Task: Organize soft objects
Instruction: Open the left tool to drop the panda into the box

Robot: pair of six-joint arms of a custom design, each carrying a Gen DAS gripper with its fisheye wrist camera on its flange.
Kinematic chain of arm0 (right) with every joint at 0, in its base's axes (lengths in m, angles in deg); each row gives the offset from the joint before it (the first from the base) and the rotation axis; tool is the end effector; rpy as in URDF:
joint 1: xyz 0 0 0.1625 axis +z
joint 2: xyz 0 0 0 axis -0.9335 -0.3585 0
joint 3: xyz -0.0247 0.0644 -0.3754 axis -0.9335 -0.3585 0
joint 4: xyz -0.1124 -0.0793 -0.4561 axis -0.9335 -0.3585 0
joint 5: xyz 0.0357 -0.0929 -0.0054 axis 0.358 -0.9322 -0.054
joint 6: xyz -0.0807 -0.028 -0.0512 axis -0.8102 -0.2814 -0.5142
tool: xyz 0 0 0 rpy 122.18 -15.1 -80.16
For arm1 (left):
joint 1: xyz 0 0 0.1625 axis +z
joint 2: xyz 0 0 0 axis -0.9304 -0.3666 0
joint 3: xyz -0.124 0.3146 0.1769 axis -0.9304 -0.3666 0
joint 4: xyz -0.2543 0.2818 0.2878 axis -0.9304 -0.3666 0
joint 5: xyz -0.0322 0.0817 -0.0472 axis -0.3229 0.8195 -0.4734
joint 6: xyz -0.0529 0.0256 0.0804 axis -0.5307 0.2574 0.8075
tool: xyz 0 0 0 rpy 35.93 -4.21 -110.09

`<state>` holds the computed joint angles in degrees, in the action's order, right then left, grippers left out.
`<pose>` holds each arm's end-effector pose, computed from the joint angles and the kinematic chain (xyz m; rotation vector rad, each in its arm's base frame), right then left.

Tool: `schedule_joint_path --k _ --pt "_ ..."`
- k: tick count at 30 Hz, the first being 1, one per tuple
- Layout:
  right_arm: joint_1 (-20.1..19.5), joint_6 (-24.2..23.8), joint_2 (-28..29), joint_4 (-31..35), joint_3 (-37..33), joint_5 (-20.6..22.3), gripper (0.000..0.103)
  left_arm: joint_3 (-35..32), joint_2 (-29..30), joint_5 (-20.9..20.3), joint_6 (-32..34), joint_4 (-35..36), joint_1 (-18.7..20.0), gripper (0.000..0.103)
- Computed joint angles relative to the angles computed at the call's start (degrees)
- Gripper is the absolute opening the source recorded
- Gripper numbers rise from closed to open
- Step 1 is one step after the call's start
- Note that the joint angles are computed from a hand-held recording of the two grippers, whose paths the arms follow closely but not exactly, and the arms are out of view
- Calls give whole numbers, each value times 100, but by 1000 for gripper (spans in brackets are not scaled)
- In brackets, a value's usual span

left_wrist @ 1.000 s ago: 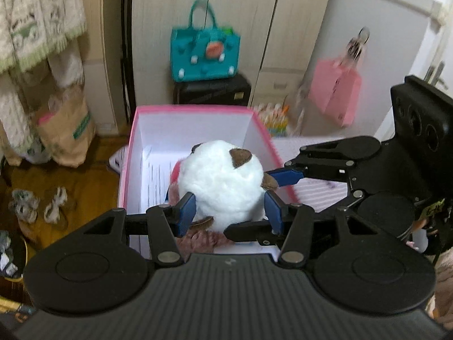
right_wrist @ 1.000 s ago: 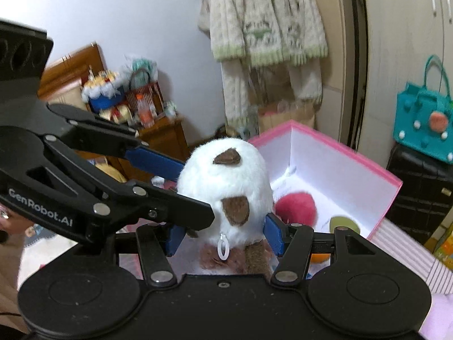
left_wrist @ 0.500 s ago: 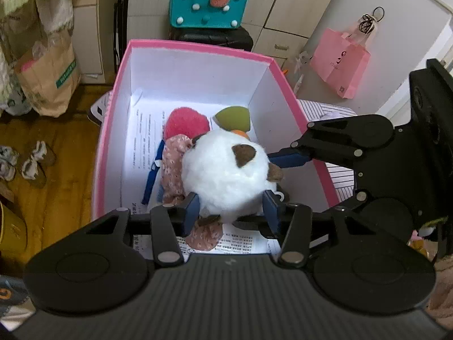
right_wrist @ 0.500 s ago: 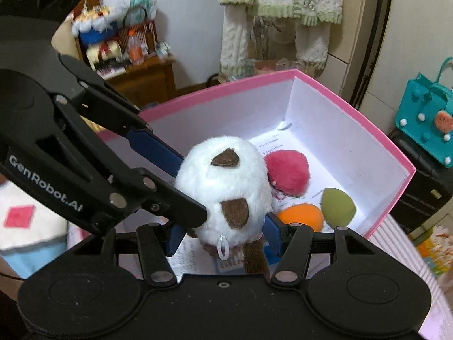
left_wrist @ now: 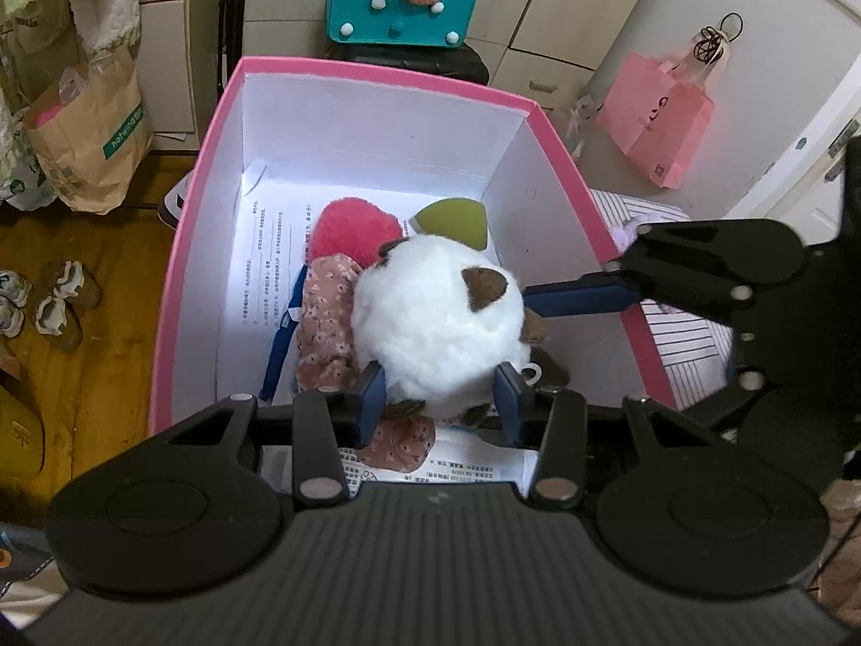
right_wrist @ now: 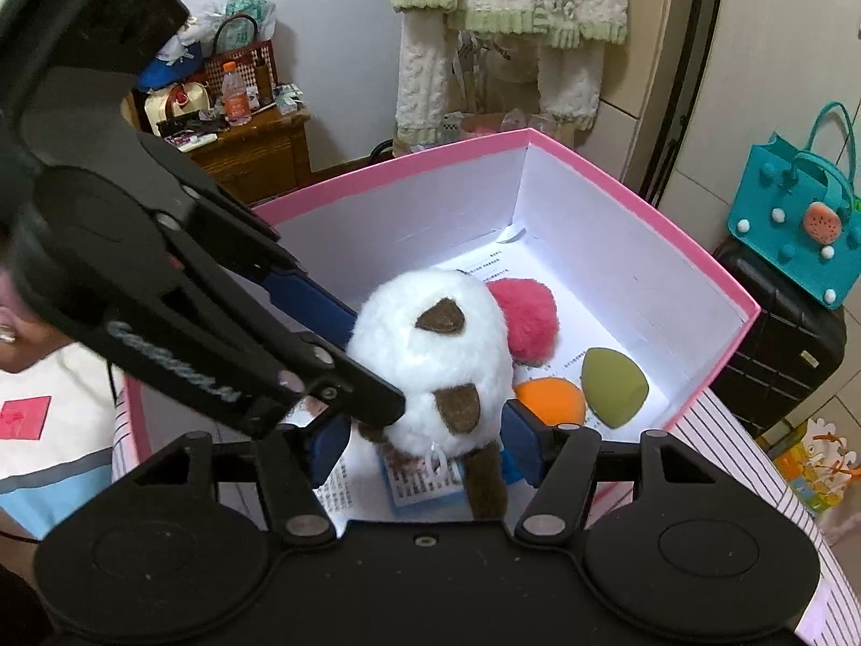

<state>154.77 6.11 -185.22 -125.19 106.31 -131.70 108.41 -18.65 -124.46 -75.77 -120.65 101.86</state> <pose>0.0798 -0.4788 0.3678 1.2626 -2.3857 0.4056 -0.4460 -0.5165 0.0042 0.5612 2.6545 -0.5881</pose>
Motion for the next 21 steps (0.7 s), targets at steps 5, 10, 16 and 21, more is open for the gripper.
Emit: schedule_joint_path --k 5,10,16,21 --pt "-237 25 -422 120 135 422 67 -46 61 35 -138 84 -13 45" --pt "-468 200 -758 539 107 907 67 32 -34 441 -174 399 -293 47" --pt "-447 137 -1241 650 246 1109 67 238 -375 621 -394 806 -738 54" --pt "-326 100 -1627 748 348 1133 67 329 -609 890 -641 1212 -1151 57"
